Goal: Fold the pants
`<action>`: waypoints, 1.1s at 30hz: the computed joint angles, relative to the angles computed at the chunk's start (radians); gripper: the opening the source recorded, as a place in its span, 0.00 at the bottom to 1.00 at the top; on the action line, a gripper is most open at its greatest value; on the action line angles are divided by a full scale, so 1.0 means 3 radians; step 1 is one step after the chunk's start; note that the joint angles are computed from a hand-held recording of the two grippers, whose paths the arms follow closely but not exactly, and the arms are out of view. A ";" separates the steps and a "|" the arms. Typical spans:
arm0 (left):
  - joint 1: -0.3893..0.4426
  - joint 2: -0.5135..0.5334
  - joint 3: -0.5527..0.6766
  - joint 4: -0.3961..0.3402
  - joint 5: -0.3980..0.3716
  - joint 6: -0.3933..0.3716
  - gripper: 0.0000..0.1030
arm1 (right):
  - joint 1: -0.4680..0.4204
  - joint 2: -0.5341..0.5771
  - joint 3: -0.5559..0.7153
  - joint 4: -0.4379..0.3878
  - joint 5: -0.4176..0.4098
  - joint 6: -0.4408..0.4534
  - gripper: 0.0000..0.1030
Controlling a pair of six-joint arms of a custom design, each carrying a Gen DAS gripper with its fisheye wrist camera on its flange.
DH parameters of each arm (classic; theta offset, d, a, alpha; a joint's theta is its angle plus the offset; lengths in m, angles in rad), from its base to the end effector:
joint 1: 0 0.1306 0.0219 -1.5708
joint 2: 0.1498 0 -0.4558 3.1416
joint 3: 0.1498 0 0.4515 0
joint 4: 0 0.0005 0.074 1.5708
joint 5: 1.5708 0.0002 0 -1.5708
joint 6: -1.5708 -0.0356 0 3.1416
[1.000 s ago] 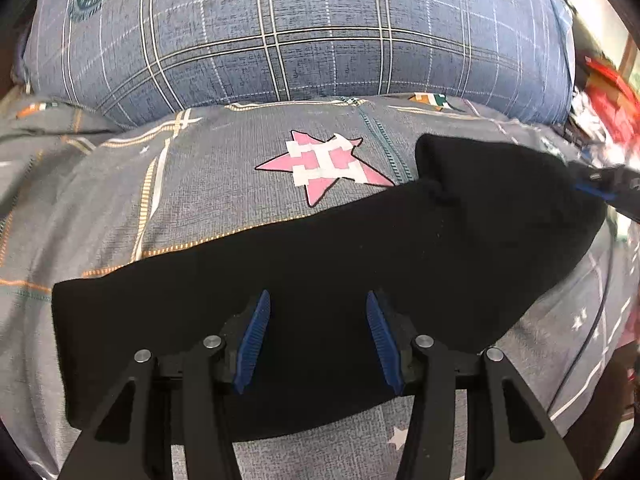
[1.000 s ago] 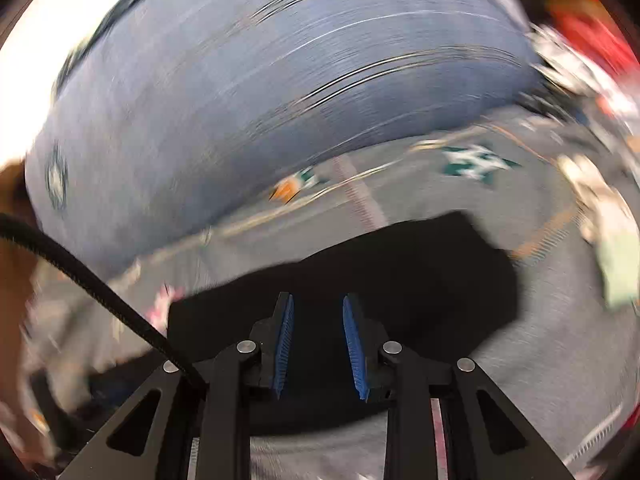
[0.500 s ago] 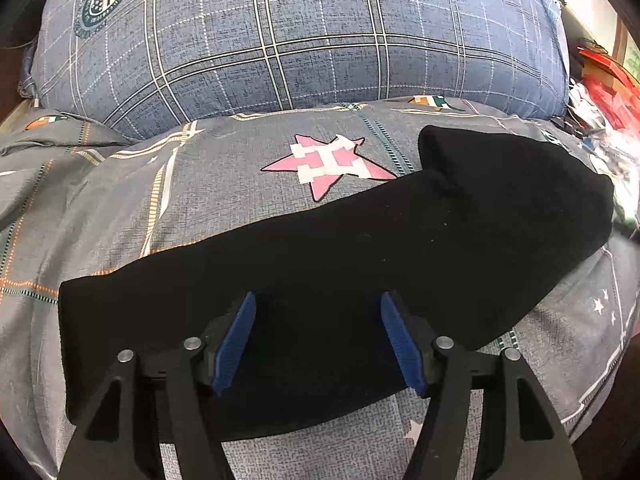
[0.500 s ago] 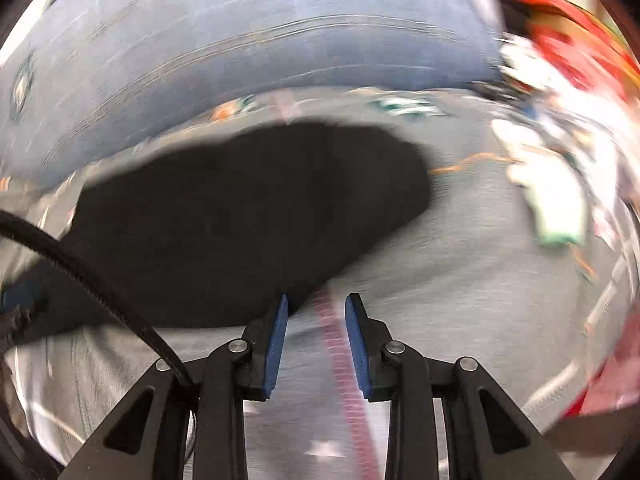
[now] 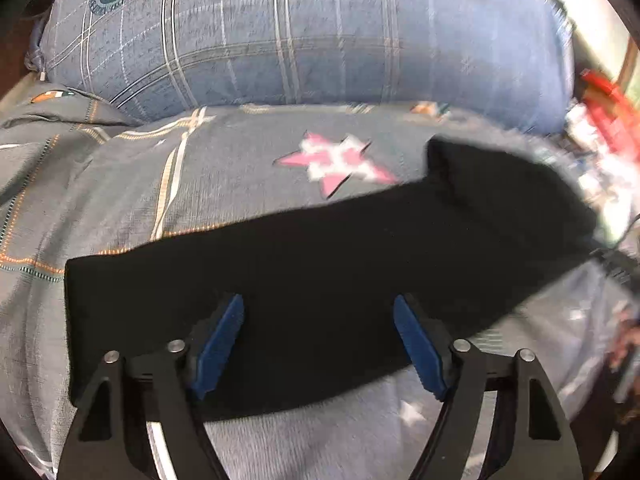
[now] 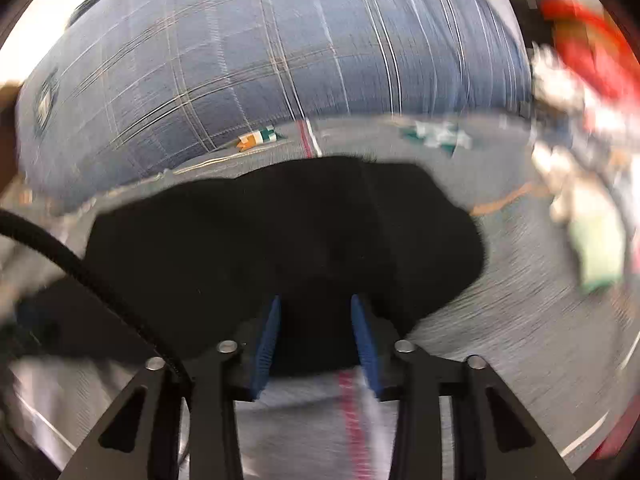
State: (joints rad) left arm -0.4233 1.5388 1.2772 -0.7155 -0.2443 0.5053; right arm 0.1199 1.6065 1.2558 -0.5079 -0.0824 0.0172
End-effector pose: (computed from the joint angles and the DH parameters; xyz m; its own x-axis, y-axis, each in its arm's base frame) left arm 0.5250 -0.2276 0.3764 -0.7945 -0.1572 -0.5866 -0.1250 0.9876 -0.0954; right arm 0.5968 0.0743 0.3405 -0.7484 -0.1074 -0.6545 -0.1855 0.9813 0.0510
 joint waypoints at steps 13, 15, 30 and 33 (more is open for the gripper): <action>0.0278 -0.0366 -0.0480 -0.0288 -0.0248 0.0567 0.75 | 0.0600 -0.0111 -0.0142 0.0095 0.0136 0.0330 0.62; 0.0432 -0.0573 -0.0694 -0.0111 -0.0012 0.0626 0.74 | 0.0501 -0.0208 -0.0293 0.0252 0.0026 0.0228 0.70; 0.0911 -0.1186 -0.1311 0.0383 0.0593 0.1076 0.74 | 0.0851 -0.0278 0.0011 -0.0294 -0.0879 0.0152 0.74; 0.0902 -0.1017 -0.1206 0.0348 0.0618 0.0923 0.74 | 0.1065 -0.0248 -0.0036 -0.0331 -0.1042 0.0155 0.74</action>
